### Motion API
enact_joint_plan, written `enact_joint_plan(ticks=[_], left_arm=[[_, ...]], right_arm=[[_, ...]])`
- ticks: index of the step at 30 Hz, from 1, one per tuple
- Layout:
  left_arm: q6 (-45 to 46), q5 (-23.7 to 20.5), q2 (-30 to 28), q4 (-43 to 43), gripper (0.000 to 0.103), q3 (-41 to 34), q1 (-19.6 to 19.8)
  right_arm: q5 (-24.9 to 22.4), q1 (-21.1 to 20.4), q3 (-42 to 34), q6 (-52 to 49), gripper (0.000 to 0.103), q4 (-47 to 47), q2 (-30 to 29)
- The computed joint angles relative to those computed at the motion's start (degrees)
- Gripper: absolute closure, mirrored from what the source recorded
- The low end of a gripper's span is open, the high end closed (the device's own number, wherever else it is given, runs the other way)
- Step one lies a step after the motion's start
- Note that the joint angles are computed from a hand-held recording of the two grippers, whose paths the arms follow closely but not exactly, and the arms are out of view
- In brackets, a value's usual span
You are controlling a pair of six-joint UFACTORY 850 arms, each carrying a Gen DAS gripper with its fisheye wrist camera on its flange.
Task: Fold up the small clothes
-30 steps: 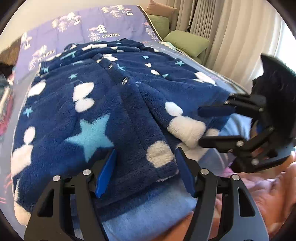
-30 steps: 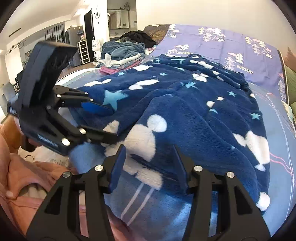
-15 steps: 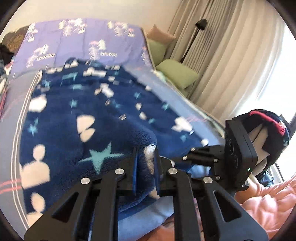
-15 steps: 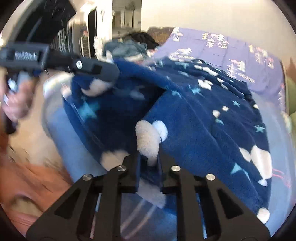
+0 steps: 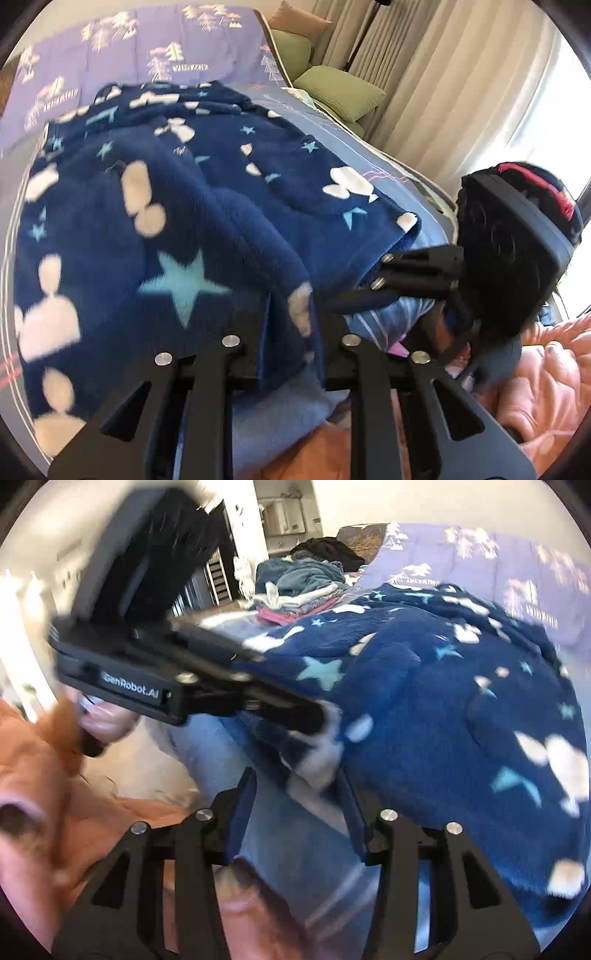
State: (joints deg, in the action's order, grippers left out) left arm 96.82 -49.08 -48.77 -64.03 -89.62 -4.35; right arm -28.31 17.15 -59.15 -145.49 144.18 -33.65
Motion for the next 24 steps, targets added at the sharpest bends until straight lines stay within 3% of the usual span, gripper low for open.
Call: enact_joint_plan(ticks=[3,5,9,13,14,16,18,19,21,22,23,24], left_arm=[[-1.2,-4.4,-0.1,-1.3,0.072,-1.0,2.0],[0.2,-5.0,0.9,-4.1,0.058,-0.4,3.3],[8.5,4.1,5.2,-13.2,0.050,4.6,5.6],[8.6,15.1,5.8,-17.1,0.035,6.3,7.2],[7.5,16.7,5.5,-16.9,0.035,6.3,7.6],[1.5,16.5,3.3,-13.3,0.035,4.6,8.7],[-5.7,14.9,0.3,-9.0,0.035,1.8,9.6],[-9.7,14.2,-1.3,-6.5,0.036,0.0,9.7],[-13.0,13.9,-3.2,-5.2,0.047,-1.5,9.8],[-11.0,13.7,-3.0,-6.9,0.056,-1.0,10.0],[-10.3,11.6,-3.2,-7.1,0.078,-1.1,10.3],[-11.6,8.1,-3.6,-6.3,0.084,-1.8,10.8]], right_arm=[[-2.5,-2.4,1.7,6.6,0.058,-1.1,1.4],[-4.7,-3.9,1.3,12.6,0.058,-3.4,1.4],[-10.3,-5.4,-1.9,24.6,0.058,-10.1,-0.5],[-5.1,-4.3,-7.9,33.5,0.046,-16.9,-3.8],[-4.5,-4.1,-9.1,35.8,0.059,-18.7,-4.6],[-4.7,-4.2,-11.8,41.8,0.097,-23.2,-6.2],[-9.2,-4.4,-11.1,39.1,0.097,-20.8,-5.4],[-10.2,-4.3,-10.3,36.3,0.097,-18.8,-4.3],[-7.7,-3.8,-8.4,31.2,0.097,-14.6,-1.7],[-5.9,-3.8,-8.2,31.1,0.097,-15.0,-1.4],[-2.8,-3.9,-8.4,32.6,0.096,-16.6,-1.4],[2.7,-3.7,-8.9,35.6,0.095,-19.0,-2.2]])
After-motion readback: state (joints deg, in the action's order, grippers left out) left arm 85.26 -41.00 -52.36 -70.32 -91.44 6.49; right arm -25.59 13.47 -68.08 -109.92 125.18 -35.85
